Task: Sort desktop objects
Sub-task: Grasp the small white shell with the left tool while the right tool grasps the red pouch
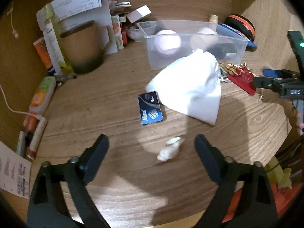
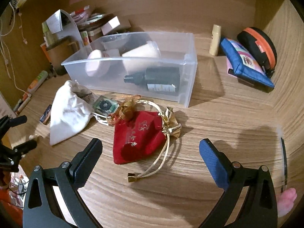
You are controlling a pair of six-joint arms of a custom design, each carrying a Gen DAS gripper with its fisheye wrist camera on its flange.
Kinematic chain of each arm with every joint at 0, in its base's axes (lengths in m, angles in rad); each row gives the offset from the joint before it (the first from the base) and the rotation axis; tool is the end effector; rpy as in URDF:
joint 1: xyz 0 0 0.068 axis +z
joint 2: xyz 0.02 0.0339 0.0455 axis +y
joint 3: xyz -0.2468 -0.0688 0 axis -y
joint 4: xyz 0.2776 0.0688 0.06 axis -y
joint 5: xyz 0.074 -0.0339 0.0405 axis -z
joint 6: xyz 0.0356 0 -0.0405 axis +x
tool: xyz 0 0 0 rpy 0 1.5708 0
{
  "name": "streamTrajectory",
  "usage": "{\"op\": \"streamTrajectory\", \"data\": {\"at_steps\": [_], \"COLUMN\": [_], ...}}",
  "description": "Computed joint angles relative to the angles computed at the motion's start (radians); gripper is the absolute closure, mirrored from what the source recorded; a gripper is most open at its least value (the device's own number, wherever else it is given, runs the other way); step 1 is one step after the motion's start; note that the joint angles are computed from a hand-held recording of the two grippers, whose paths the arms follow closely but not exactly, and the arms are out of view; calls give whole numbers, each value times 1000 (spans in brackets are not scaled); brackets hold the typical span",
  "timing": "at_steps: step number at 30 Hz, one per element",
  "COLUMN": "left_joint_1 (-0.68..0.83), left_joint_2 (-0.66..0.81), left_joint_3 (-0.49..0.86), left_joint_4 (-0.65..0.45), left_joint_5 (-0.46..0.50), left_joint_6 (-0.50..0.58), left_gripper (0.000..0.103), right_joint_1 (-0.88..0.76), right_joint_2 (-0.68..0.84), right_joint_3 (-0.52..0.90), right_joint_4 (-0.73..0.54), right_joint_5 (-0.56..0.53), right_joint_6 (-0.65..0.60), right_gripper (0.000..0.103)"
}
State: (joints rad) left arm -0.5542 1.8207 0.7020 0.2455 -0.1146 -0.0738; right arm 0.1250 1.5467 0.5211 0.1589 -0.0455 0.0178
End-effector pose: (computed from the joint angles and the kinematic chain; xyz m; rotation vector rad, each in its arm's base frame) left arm 0.2798 -0.1684 0.0453 0.5312 2.3828 -0.1410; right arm 0.2779 0.0365 0.0705 -0.1511 2.4352 0.1193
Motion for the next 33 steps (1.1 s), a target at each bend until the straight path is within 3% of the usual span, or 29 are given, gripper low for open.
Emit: {"op": "streamTrajectory", "data": {"at_steps": [3,15,17,26,29,33], "left_joint_1": [4,46,47,32,34,34], "left_joint_2": [7,5,9,-2,-8,-10], "left_joint_3": [-2,-52,-51,-74,-78,-74], "left_joint_4": [-4,82,91,122,118,109], "left_joint_5": [12,64,66,95,99,93], "left_joint_6": [-8,14,18,63,67,67], "left_gripper": [30,41,43,75,81,84], "right_joint_1": [8,37,47,62,60,67], "right_joint_2": [46,139,141,139,135,123], "right_joint_3": [32,133,132,118,115,104], "right_joint_4": [-10,-85,-77,-37,-34,-20], "right_joint_5": [10,40,61,56,29,24], "right_joint_6": [-1,-39,-43,-63,-66,-69], "right_gripper": [1,4,9,32,44,74]}}
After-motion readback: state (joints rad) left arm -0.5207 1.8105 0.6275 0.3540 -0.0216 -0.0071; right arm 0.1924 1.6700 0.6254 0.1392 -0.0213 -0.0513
